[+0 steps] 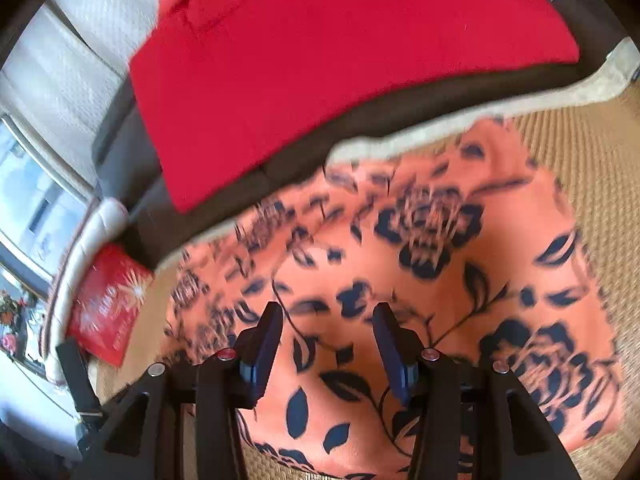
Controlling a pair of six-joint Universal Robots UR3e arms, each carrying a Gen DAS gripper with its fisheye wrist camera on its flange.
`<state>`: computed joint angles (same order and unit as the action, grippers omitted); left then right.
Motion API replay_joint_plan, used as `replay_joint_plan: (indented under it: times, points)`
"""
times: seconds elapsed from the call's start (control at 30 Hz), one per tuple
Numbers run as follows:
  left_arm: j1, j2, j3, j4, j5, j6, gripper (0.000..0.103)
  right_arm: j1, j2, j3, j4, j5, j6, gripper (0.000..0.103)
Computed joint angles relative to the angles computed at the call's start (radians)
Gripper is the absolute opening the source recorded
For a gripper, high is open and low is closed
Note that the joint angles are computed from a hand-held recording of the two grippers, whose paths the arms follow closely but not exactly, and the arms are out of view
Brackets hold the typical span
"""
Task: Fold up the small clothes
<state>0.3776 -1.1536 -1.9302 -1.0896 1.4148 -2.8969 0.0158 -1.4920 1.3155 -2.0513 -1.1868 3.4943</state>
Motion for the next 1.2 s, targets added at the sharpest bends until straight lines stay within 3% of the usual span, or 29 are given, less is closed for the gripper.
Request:
replay_joint_plan:
  times: [0.07, 0.27, 0.43, 0.67, 0.73, 0.97, 1.2]
  points:
    - [-0.06, -0.018, -0.022, 0.058, 0.057, -0.03, 0.066, 0.022, 0.078, -0.054, 0.063, -0.03, -0.006, 0.05]
    - [-0.08, -0.027, 0.004, 0.07, 0.066, -0.06, 0.066, 0.045, 0.104, -0.081, -0.054, -0.023, 0.009, 0.052]
    - [-0.117, -0.007, -0.005, 0.165, 0.089, -0.074, 0.066, 0.1, 0.197, -0.196, -0.079, -0.044, 0.019, 0.052]
    - [-0.17, -0.077, 0.037, 0.272, 0.15, -0.088, 0.066, 0.191, 0.399, -0.465, 0.091, -0.16, -0.004, 0.052]
    - [-0.187, -0.133, 0.075, 0.303, 0.169, -0.091, 0.066, 0.193, 0.401, -0.474, 0.092, -0.162, -0.001, 0.052]
    - [-0.185, -0.101, 0.057, 0.315, 0.177, -0.091, 0.066, 0.179, 0.32, -0.354, -0.051, -0.11, -0.006, 0.054]
    - [-0.214, -0.121, 0.054, 0.331, 0.221, -0.09, 0.066, 0.231, 0.406, -0.483, 0.078, -0.168, -0.042, 0.053]
